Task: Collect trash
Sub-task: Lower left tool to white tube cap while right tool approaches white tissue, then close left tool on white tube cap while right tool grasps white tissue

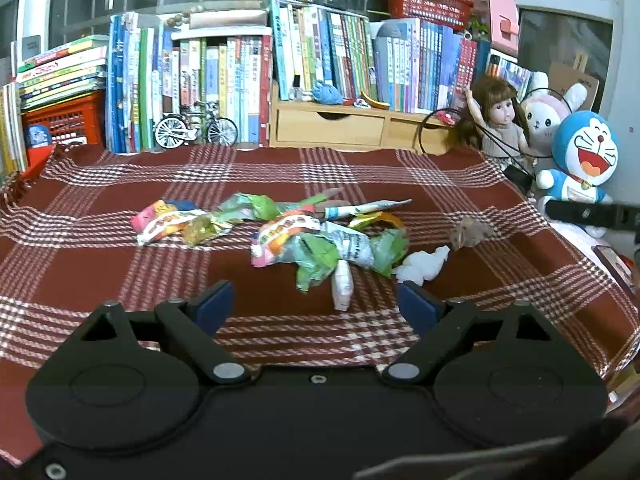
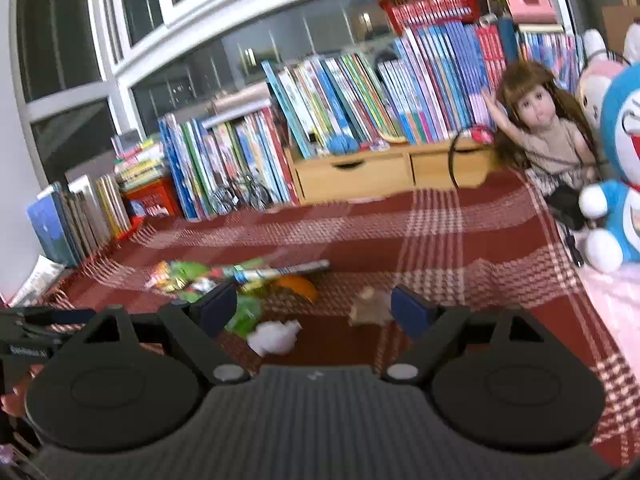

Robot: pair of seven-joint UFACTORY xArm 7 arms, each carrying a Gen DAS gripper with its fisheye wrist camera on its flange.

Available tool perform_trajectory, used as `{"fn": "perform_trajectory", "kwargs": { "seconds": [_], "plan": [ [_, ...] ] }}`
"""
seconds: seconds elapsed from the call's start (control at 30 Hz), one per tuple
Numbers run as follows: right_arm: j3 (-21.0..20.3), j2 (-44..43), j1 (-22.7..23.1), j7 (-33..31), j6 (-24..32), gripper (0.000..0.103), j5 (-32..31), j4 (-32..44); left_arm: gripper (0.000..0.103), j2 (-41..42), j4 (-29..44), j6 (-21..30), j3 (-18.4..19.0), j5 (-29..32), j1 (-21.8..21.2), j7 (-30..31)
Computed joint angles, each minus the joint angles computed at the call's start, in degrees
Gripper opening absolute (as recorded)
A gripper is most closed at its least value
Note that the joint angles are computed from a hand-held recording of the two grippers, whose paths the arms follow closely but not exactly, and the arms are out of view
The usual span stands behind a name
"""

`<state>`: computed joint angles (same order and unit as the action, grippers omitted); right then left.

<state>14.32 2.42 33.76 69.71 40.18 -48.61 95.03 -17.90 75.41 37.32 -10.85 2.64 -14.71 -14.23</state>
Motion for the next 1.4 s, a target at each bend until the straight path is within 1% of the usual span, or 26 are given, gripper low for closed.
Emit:
{"fn": "perform_trajectory", "kwargs": {
  "seconds": [0.13, 0.27, 0.37, 0.5, 0.67, 0.73, 0.83, 0.9, 0.93, 0.97, 1.0, 1.03, 1.07, 1.1, 1.13, 1.17, 1.27, 1.3, 1.37, 1.4],
  "plan": [
    [-0.19, 0.62, -0.08, -0.66, 0.6, 0.091, 0.76, -1.03, 0.089, 1.56, 0.43, -1.33, -1.31, 1.85, 0.17, -1.85],
    [-0.73, 1.16, 0.01, 1.53, -0.51, 0.091, 0.23, -1.53, 0.09, 2.72, 0.68, -2.28, -1.82, 3.78, 0.06, -3.26],
    [-0.99, 1.69, 0.15, 2.14, -0.67, 0.091, 0.08, -1.45, 0.091, 3.39, 0.35, -3.74, -1.65, 4.02, -0.32, -3.95],
    [-1.23, 2.93, 0.74, -0.31, -1.26, 0.091, 1.06, -0.91, 0.091, 4.13, -0.03, -3.84, -1.66, 4.93, -0.46, -5.02],
    [-1.64, 4.73, 2.02, -4.74, -1.91, 0.09, 3.1, -0.28, 0.091, 5.0, -0.86, -4.47, -1.07, 3.76, -1.17, -5.1],
    [-1.9, 5.62, 2.61, -6.44, -2.23, 0.088, 4.15, 0.22, 0.091, 5.83, -0.95, -5.8, -1.24, 4.22, -1.05, -6.21],
    [-2.64, 8.05, 4.27, -8.35, -1.3, 0.087, 3.35, 3.02, 0.09, 8.26, 0.61, -6.38, -1.69, 6.3, -0.66, -8.94],
    [-3.29, 10.25, 5.05, -10.9, -1.87, 0.086, 4.33, 5.58, 0.081, 10.55, 2.55, -5.53, -1.65, 7.31, -0.84, -10.55],
    [-3.65, 11.77, 5.55, -12.54, -1.94, 0.084, 4.98, 7.47, 0.078, 11.46, 3.31, -5.29, -1.44, 7.41, -1.08, -11.13],
    [-4.14, 13.13, 6.1, -13.98, -1.71, 0.084, 5.63, 9.28, 0.073, 12.29, 3.84, -5.47, -1.06, 6.77, -1.43, -11.19],
    [-4.65, 14.6, 6.69, -15.41, -1.26, 0.083, 6.23, 11.26, 0.064, 13.03, 4.4, -5.41, -0.67, 5.85, -1.78, -11.09],
    [-5.2, 16.04, 7.22, -16.67, -0.88, 0.082, 6.85, 13.15, 0.058, 13.52, 4.76, -5.3, -0.33, 5.14, -2.05, -11.09],
    [-5.7, 17.19, 7.61, -17.8, -0.66, 0.081, 7.71, 14.66, 0.044, 13.93, 5.0, -5.28, -0.05, 4.51, -2.26, -11.27],
    [-6.16, 18.53, 8.05, -18.94, -0.21, 0.08, 8.65, 16.49, 0.034, 14.24, 5.24, -5.0, 0.21, 3.9, -2.44, -11.27],
    [-6.62, 19.97, 8.47, -20.14, 0.38, 0.079, 9.63, 18.5, 0.028, 14.42, 5.44, -4.53, 0.42, 3.38, -2.6, -11.1],
    [-7.13, 21.07, 8.97, -21.08, 0.9, 0.078, 10.39, 20.02, 0.02, 14.4, 5.32, -4.46, 0.58, 3.01, -2.74, -10.9],
    [-8.68, 24.58, 10.51, -24.33, 3.24, 0.074, 12.67, 25.14, 0.015, 13.66, 4.3, -5.16, 0.8, 3.24, -2.85, -10.56],
    [-9.27, 25.28, 11.04, -25.21, 4.01, 0.071, 13.27, 26.23, 0.014, 13.47, 4.13, -5.27, 0.76, 3.84, -2.83, -10.57],
    [-10.41, 26.59, 12.11, -26.74, 5.49, 0.062, 14.54, 28.27, 0.014, 13.04, 3.81, -5.23, 0.64, 4.82, -2.8, -10.58],
    [-11.07, 27.2, 12.71, -27.19, 6.34, 0.054, 15.0, 29.25, 0.014, 12.85, 3.62, -5.27, 0.63, 4.93, -2.8, -10.43]
  ]
}}
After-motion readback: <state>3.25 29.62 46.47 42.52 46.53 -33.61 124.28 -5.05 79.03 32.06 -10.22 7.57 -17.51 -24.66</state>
